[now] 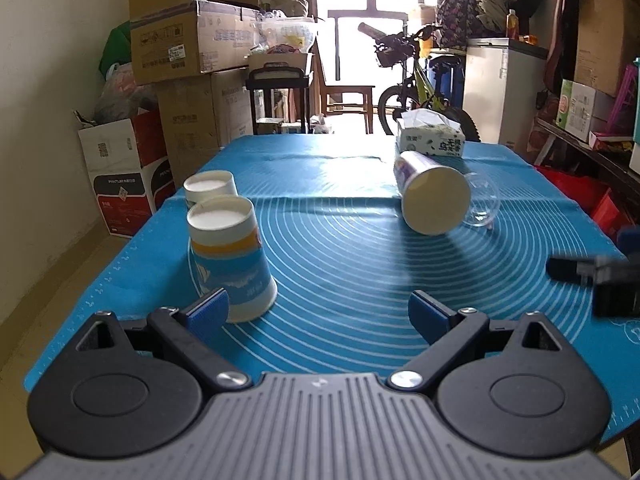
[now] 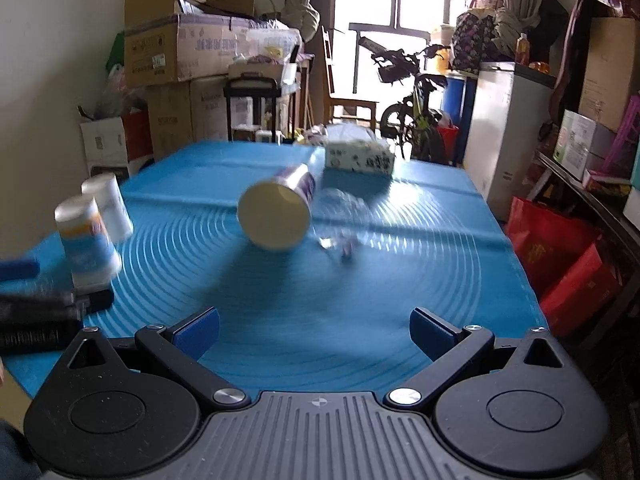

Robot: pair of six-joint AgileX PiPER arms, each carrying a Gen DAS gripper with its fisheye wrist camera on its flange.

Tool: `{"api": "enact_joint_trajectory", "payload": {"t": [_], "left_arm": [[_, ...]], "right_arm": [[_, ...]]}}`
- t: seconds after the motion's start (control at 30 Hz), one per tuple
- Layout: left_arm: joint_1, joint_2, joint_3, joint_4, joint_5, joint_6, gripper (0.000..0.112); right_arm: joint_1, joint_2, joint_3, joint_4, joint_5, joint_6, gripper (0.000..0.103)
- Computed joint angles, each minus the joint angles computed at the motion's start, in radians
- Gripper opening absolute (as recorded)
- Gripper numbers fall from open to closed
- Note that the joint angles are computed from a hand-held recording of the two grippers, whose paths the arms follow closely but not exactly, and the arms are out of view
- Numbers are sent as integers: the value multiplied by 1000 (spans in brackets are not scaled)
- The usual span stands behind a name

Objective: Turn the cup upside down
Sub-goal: 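Move the left gripper toward the lying purple cup and close around it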

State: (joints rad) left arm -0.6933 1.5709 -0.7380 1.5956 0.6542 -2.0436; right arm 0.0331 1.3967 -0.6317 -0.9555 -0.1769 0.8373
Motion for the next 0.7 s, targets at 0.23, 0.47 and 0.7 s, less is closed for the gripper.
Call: {"api": "enact_joint_trajectory", "payload": {"t": [0.23, 0.47, 0.7], "left_arm": [[89, 42, -152, -77, -97, 207, 96], [161, 215, -489, -370, -161, 550, 96], [176, 524, -970, -740, -60, 967, 96]], "right_arm": [[21, 32, -114, -82, 27, 83, 103], [-44, 122, -221, -314, 14, 309, 103], [-120, 251, -332, -404, -20, 361, 103]]}}
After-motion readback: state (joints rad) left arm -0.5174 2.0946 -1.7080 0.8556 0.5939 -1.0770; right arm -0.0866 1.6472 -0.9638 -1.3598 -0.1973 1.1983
